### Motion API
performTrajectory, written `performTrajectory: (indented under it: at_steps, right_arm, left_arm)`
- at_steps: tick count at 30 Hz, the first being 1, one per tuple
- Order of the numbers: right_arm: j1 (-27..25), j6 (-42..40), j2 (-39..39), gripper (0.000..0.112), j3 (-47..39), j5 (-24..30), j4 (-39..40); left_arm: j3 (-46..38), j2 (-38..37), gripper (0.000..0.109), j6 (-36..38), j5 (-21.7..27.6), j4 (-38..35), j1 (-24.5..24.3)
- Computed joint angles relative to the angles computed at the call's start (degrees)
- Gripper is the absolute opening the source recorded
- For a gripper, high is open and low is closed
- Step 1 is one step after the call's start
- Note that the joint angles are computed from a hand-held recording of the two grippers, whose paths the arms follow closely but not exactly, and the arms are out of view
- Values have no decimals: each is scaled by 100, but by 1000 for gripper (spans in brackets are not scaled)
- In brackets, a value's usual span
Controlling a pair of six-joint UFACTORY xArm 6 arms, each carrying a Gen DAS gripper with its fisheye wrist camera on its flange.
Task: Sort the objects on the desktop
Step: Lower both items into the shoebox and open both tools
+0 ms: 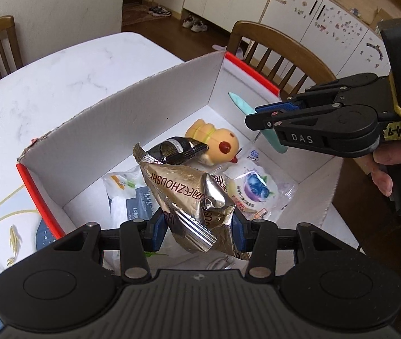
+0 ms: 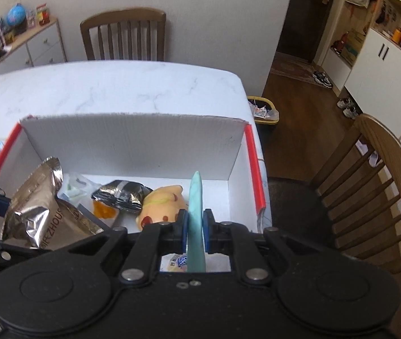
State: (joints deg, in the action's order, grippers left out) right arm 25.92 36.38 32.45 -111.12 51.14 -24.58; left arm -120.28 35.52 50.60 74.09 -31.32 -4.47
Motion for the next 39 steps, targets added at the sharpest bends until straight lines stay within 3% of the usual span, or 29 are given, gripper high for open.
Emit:
performTrajectory:
  at_steps: [8,21,34,39]
  right_arm:
    - [30,-526,550,10,-711,399,1]
    - [-33,-676,737,11,-818,468,146]
    - [-37,-641,147,36,-20,58,121]
    - [-11,-546,-145,38,296,-46,96]
  left_arm:
    - [-99,124,45,18,-29,238,-140]
    - [-738,649,45,-259,204,711,-281]
    - [-1375,1069,46,-428,549,895,-372]
    - [-1087,871,55,-304,391,814,-363]
